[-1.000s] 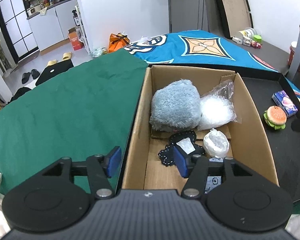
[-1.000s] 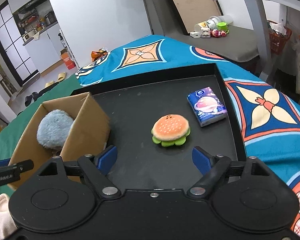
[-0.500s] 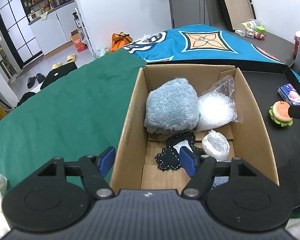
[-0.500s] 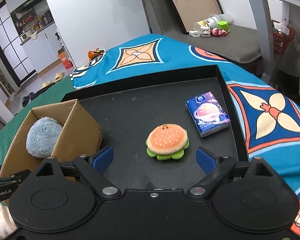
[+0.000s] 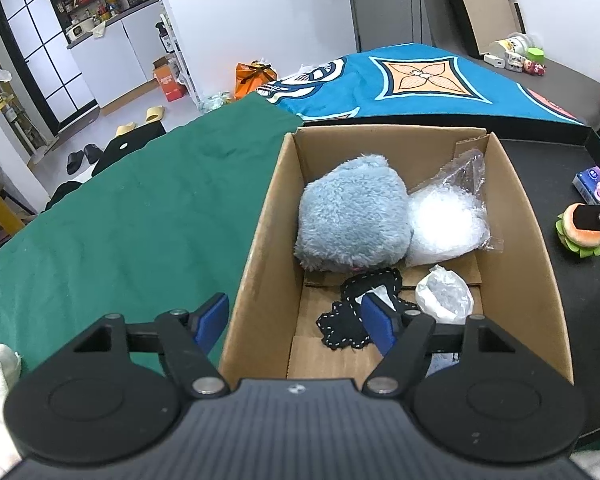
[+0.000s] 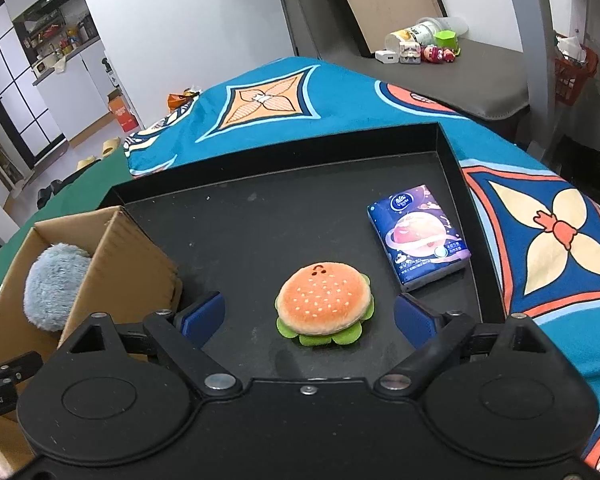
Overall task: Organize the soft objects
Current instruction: 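Lower the right tool onto the burger plush and grasp it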
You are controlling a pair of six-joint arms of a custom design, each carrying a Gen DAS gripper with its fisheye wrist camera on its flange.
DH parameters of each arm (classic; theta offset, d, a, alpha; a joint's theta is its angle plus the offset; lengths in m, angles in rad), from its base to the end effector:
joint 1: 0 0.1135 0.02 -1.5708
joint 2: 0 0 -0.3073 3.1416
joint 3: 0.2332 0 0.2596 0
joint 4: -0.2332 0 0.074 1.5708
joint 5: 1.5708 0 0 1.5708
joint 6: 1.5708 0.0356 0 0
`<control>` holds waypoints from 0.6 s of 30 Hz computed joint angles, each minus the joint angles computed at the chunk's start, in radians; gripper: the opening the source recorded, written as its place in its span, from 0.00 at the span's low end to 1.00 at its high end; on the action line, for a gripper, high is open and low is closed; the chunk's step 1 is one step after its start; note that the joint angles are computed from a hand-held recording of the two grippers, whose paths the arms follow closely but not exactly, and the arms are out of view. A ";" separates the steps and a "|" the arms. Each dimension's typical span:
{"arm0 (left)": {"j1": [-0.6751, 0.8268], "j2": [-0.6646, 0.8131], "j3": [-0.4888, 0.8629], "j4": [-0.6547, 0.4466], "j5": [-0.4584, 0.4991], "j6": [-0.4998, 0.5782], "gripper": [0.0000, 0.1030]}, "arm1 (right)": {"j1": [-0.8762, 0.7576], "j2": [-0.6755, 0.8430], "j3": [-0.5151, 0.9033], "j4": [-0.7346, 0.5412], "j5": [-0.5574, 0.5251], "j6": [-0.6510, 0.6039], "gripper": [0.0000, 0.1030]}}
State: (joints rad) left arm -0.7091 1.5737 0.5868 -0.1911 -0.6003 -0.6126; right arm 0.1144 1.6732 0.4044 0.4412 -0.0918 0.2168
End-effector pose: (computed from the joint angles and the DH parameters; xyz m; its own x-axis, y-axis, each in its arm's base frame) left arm 0.2026 -0.1474 0.1476 -0.7882 0.0511 -0.6132 -0.0978 0.9735 0.2069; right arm 0.2558 0.0327 0.1153 -0.7521 0.1292 -0.6463 -0.0138 0.9773 0.2115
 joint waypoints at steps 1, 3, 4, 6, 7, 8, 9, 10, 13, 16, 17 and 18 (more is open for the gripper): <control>-0.001 0.005 0.003 -0.001 0.000 -0.001 0.70 | 0.000 0.010 0.004 0.004 0.001 0.000 0.89; -0.002 0.011 0.007 -0.001 0.000 0.002 0.70 | 0.004 0.027 0.015 0.003 0.005 -0.002 0.89; -0.003 0.013 0.009 -0.002 -0.001 0.002 0.70 | 0.006 0.038 0.022 0.002 0.008 -0.007 0.89; -0.003 0.014 0.011 -0.003 -0.001 0.002 0.70 | 0.008 0.060 0.036 0.004 0.012 -0.021 0.89; -0.004 0.016 0.012 -0.005 0.000 0.000 0.70 | 0.009 0.067 0.038 0.008 0.014 -0.024 0.89; -0.003 0.017 0.012 -0.006 0.001 -0.001 0.70 | 0.008 0.075 0.044 0.009 0.013 -0.026 0.88; -0.002 0.016 0.010 -0.004 0.002 -0.001 0.70 | 0.007 0.083 0.050 0.010 0.008 -0.028 0.85; -0.002 0.016 0.010 -0.005 0.003 -0.002 0.70 | 0.006 0.090 0.056 0.007 0.004 -0.031 0.80; -0.002 0.015 0.012 -0.006 0.004 0.000 0.70 | 0.017 0.104 0.071 -0.019 0.019 -0.041 0.48; -0.003 0.008 0.008 -0.004 0.002 0.002 0.70 | 0.012 0.098 0.056 -0.022 0.003 -0.045 0.35; -0.002 0.006 0.006 -0.003 0.002 0.000 0.70 | 0.011 0.090 0.050 -0.023 0.001 -0.050 0.33; -0.001 0.003 0.004 -0.003 0.002 -0.003 0.70 | 0.009 0.076 0.039 -0.026 -0.001 -0.053 0.31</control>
State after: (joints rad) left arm -0.7105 1.5770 0.5907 -0.1936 -0.5981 -0.6157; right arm 0.1230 1.7494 0.4431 0.4156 -0.0930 0.1640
